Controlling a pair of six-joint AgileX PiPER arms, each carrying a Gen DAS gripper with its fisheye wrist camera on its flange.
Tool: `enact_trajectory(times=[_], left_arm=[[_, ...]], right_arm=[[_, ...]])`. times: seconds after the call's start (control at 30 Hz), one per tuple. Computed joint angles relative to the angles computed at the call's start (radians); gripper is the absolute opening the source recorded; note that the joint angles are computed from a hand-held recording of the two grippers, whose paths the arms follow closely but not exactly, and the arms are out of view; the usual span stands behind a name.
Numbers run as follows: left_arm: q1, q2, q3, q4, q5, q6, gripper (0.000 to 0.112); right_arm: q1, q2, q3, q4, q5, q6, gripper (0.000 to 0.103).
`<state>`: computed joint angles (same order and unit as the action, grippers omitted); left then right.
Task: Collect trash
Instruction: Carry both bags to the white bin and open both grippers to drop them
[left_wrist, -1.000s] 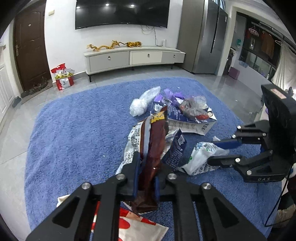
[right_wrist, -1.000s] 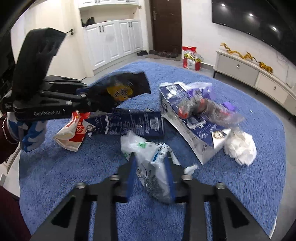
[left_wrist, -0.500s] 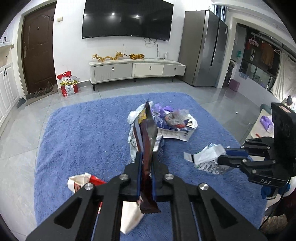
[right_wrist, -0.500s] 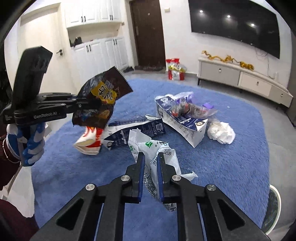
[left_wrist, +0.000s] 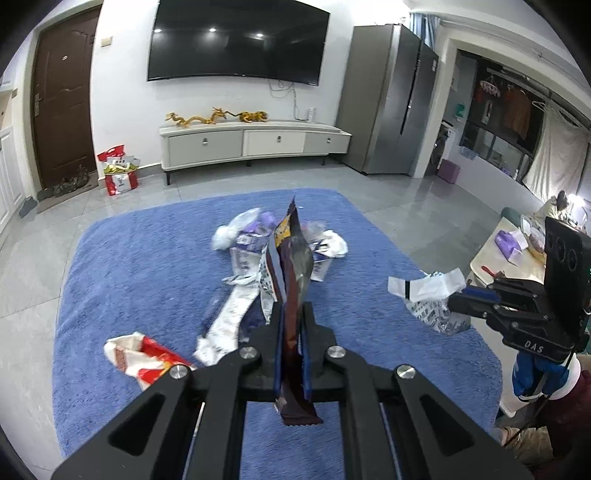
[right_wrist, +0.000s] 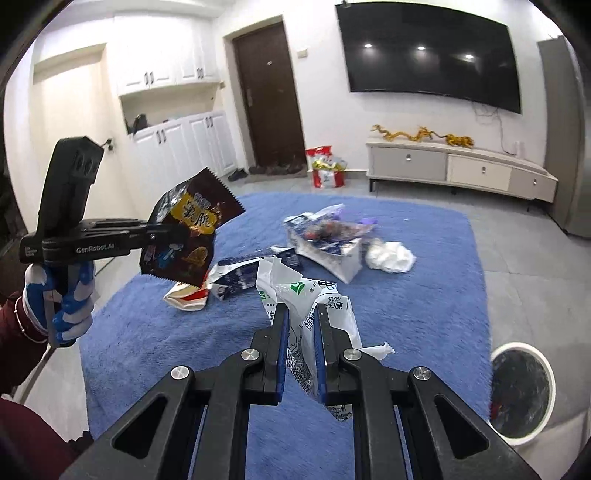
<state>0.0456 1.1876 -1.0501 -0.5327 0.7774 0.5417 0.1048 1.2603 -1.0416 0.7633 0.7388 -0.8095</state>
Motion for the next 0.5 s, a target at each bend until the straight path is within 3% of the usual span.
enact_trajectory(times=[0.27, 0.5], left_arm=[[-0.302, 0.151, -0.130, 0.214, -0.063, -0.267, 0.007], [-0.538, 0.450, -0.427, 0.325, -0.017, -0.436, 0.007]], right_arm=[[-0.262, -0.042, 0.066, 0.141, 0.091, -0.172, 0.013], [-0.555, -0.031, 0.096, 0.241, 0.184, -0.306, 0.013]])
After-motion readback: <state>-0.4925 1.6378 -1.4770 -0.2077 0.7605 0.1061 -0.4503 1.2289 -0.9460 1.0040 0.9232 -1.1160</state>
